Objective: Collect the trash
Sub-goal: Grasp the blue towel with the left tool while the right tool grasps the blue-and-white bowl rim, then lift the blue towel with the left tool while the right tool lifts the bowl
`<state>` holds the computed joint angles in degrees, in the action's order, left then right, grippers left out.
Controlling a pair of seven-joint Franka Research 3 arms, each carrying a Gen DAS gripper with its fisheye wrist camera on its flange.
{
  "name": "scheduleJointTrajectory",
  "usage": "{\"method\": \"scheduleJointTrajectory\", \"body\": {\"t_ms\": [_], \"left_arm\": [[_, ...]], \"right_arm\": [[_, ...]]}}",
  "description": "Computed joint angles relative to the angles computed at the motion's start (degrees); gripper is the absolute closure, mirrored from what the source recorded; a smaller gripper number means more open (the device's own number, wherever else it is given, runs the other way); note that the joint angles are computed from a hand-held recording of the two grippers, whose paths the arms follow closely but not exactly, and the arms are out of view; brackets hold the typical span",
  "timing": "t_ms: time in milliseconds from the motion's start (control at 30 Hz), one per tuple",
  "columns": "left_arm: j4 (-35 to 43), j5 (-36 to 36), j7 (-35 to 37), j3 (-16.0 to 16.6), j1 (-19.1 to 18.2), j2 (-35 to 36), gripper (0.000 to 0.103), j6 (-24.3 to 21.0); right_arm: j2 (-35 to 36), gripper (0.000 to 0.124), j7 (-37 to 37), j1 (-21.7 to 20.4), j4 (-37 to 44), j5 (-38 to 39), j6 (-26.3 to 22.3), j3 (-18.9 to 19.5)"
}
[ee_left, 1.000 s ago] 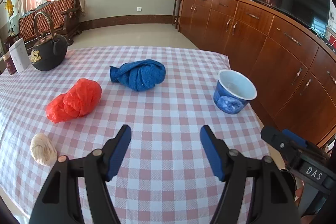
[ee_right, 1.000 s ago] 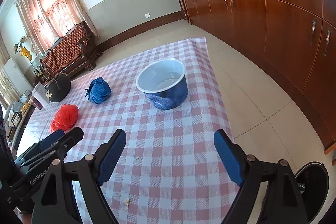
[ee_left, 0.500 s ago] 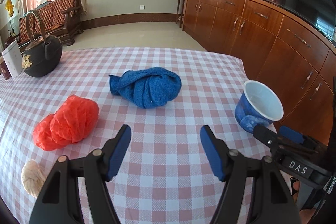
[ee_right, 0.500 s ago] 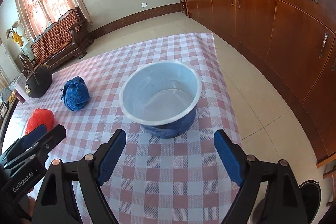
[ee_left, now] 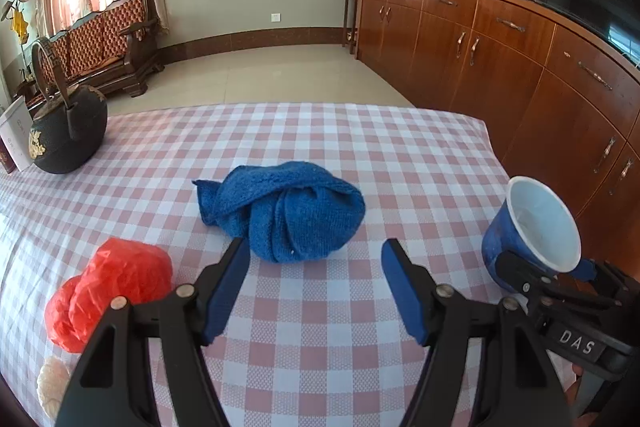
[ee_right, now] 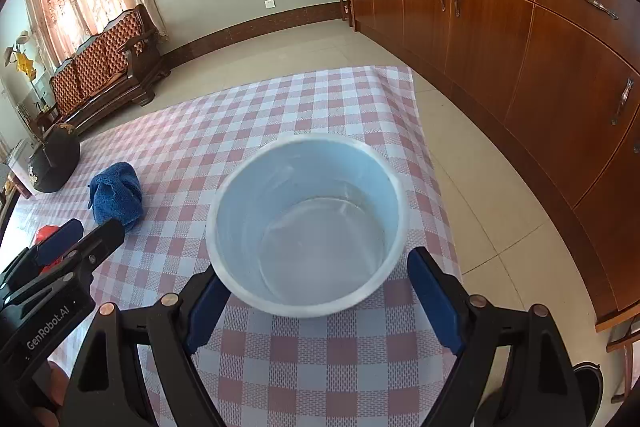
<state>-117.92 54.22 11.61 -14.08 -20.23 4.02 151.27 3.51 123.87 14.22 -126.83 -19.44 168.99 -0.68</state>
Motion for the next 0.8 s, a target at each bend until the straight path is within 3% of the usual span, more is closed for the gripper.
{"method": "scheduleJointTrajectory", "body": {"t_ms": [167, 367, 433, 567, 667, 800], "left_arm": [[1.29, -0.81, -0.17, 0.58, 0.12, 1.63, 0.033, -0.18], [3.31, -2.62, 1.84, 1.18, -0.01, 3.79, 0.033, -0.60], [2.85, -4.44, 2.29, 1.52, 0.37, 3.84, 0.034, 1.19], [2.24, -4.89, 1.04, 1.96, 0.42, 3.51, 0.060, 2.12], [1.61, -3.57, -1.34, 2.24, 0.31, 2.96, 0.066, 2.29], [0.29, -1.41, -3.96, 2.17, 0.51, 1.85, 0.072, 3.12]], "right_arm": [[2.63, 0.037, -0.14, 0.80, 3.13, -0.31, -0.83, -0.68], [5.00, 0.037, -5.63, 1.14, 5.84, 6.13, -0.23, -0.59], [5.39, 0.037, -6.78, 1.54, 6.24, 7.44, 0.15, -0.90], [5.48, 0.039, -7.92, 2.37, 5.97, 8.80, 1.26, -1.58], [5.33, 0.046, -7.80, 3.11, 5.66, 8.87, 1.75, -2.21], [4.88, 0.046, -8.87, 3.21, 4.94, 9.78, 2.05, -2.10]]}}
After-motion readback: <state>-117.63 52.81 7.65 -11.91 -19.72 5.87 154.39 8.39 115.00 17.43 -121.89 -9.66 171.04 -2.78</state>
